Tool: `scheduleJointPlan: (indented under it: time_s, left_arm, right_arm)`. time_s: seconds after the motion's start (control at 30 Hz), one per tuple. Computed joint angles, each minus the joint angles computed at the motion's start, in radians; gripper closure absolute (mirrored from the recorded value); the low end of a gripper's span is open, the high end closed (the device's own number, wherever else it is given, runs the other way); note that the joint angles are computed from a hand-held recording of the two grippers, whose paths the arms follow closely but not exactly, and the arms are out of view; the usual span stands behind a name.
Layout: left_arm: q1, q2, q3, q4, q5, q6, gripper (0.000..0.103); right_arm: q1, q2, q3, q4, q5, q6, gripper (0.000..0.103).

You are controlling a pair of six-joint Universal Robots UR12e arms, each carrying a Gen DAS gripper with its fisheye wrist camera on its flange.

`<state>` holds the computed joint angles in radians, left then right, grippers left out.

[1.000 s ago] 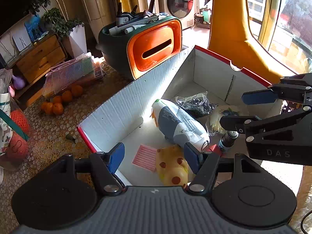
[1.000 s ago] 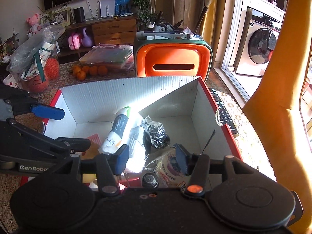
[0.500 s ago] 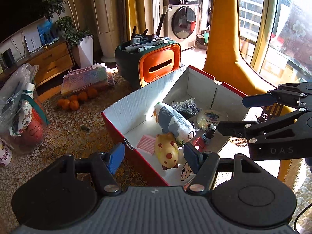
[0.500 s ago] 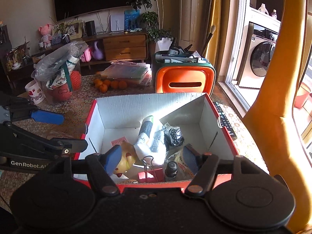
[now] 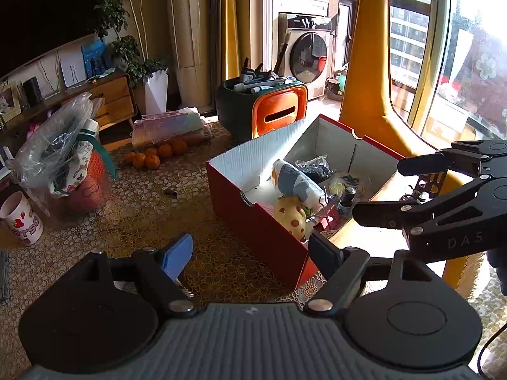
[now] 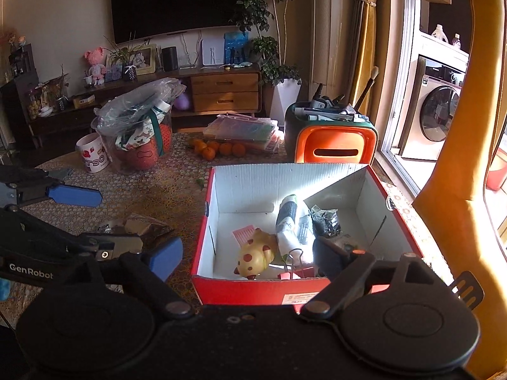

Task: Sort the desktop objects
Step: 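Withdraw both grippers from the box toward the snack packets on the table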

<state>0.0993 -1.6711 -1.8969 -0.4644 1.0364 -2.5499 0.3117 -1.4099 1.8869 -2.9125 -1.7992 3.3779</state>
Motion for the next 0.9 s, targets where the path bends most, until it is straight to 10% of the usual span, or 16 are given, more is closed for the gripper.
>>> scheduleJointPlan:
  time_s: [0.9]
  left_arm:
    - [0.19, -0.028, -0.078, 0.102, -0.078, -0.063, 0.001]
  right_arm:
    - [0.115, 0.14, -0.147, 0.033, -0.03, 0.02, 0.005]
